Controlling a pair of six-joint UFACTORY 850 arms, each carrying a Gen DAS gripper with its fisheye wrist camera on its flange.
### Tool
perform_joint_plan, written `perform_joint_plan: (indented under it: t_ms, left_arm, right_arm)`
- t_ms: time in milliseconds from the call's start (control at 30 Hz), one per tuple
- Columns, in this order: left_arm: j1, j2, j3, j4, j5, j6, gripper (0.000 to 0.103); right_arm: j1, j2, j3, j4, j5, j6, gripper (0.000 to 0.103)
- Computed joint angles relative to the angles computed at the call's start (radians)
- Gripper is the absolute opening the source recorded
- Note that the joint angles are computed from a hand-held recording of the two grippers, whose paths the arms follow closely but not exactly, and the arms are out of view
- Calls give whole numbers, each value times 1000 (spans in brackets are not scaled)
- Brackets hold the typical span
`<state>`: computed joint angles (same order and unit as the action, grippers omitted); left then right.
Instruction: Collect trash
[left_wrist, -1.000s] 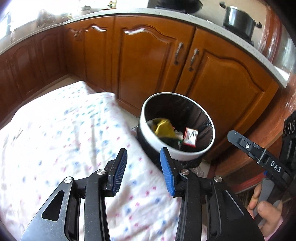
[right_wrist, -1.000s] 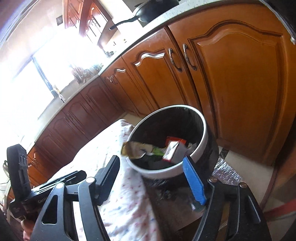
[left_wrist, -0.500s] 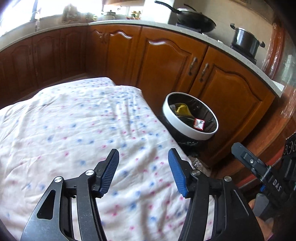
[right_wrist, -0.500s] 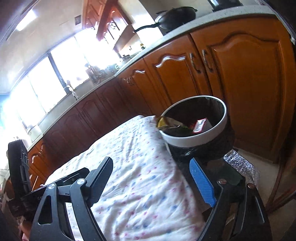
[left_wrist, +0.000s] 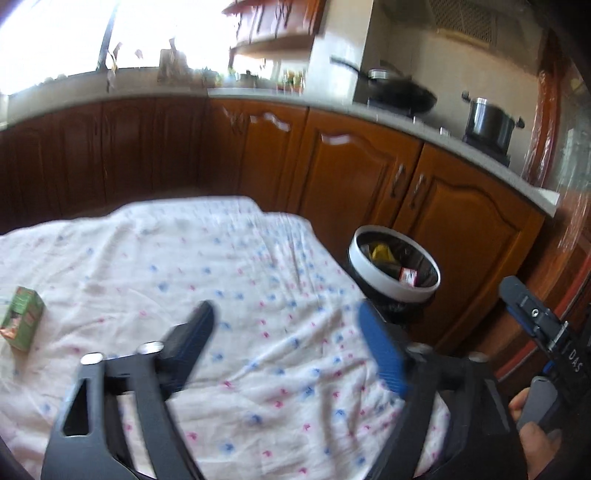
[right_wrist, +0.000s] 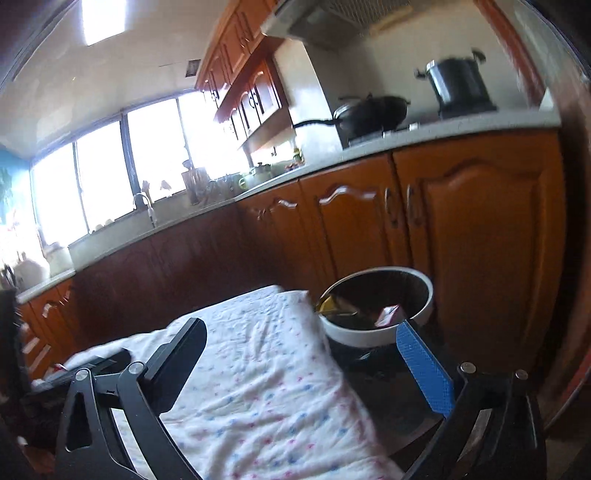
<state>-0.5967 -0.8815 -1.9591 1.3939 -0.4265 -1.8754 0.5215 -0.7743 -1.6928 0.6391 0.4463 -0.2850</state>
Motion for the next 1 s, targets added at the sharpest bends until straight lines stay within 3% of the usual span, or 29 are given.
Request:
perform_joint_plan:
  t_ms: [33,133,233,1000]
  left_arm:
    - [-7,16,33,94,-23,-99,101]
    - [-26,42,98,249,-102,-248,103]
    - [-37,36,109,253,-147,-224,103]
    - [-74,77,237,255,-278,-232,103]
  right_arm:
    - [1,0,3,4,2,-4,103]
    - [4,-5,18,-6,6,10,103]
    - [10,-6,39,-20,9,16,103]
    - [45,10,89,-91,37,39,103]
